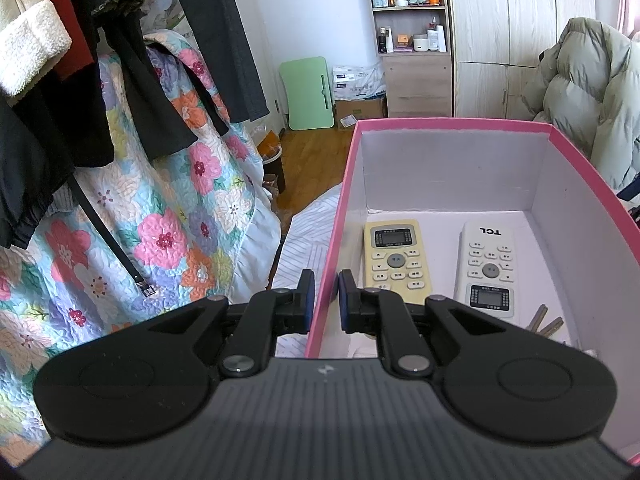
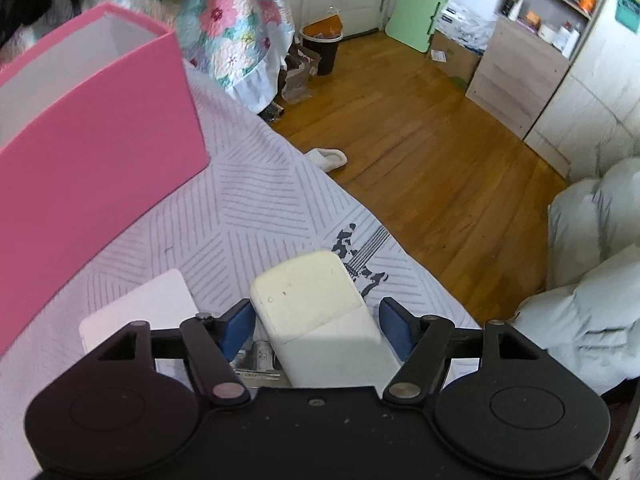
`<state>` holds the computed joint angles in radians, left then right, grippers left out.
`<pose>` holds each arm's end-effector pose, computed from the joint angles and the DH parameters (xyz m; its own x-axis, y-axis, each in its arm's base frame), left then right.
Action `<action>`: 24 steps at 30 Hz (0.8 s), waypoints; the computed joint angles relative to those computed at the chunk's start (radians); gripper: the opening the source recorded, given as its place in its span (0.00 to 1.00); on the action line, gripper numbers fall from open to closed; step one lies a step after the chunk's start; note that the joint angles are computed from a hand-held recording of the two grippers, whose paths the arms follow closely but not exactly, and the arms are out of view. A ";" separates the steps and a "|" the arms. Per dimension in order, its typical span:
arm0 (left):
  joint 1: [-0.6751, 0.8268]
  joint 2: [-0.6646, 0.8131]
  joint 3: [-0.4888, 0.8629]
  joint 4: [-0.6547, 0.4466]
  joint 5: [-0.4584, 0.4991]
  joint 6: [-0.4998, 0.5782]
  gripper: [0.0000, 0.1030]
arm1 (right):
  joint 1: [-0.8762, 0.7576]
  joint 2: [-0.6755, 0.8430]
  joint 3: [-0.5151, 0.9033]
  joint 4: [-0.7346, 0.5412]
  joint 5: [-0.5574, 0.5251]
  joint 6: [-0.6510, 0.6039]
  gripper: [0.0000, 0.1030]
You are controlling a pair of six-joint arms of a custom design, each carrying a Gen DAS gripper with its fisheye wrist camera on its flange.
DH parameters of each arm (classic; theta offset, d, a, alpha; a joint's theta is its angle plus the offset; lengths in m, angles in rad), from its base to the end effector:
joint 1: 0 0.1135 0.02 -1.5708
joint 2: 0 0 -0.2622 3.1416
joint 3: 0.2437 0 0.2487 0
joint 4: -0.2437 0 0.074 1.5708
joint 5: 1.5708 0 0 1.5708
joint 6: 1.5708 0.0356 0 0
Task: Organize rigid objects
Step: 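Lift the power bank and carry it toward the pink box, right gripper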
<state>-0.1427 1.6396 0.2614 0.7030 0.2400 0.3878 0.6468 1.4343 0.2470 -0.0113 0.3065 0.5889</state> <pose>0.2244 -0.0408 0.0818 -0.4511 0.4359 -0.7788 0.5319 0.8320 0.1576 0.1418 0.0936 0.0713 -0.8886 -0.0075 -0.4585 0.0080 0.9995 -0.0317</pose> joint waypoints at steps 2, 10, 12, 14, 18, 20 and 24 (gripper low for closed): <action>-0.001 0.000 0.000 0.001 -0.001 0.001 0.11 | 0.029 0.001 -0.005 -0.001 0.030 0.043 0.68; -0.013 -0.003 0.002 -0.009 -0.019 0.002 0.11 | 0.431 -0.041 0.128 -0.425 0.384 0.515 0.59; -0.014 -0.002 0.001 -0.007 -0.019 0.000 0.11 | 0.546 -0.005 0.188 -0.558 0.437 0.672 0.59; -0.016 -0.003 0.002 -0.008 -0.020 -0.004 0.11 | 0.662 0.057 0.268 -0.708 0.471 0.847 0.59; -0.024 0.001 -0.001 -0.001 -0.033 0.010 0.11 | 0.843 0.161 0.413 -0.949 0.506 1.113 0.58; -0.033 -0.002 -0.001 -0.004 -0.046 0.014 0.11 | 0.884 0.174 0.458 -1.002 0.501 1.144 0.57; -0.035 -0.005 0.003 -0.012 -0.054 -0.008 0.11 | 0.957 0.225 0.508 -1.078 0.505 1.283 0.56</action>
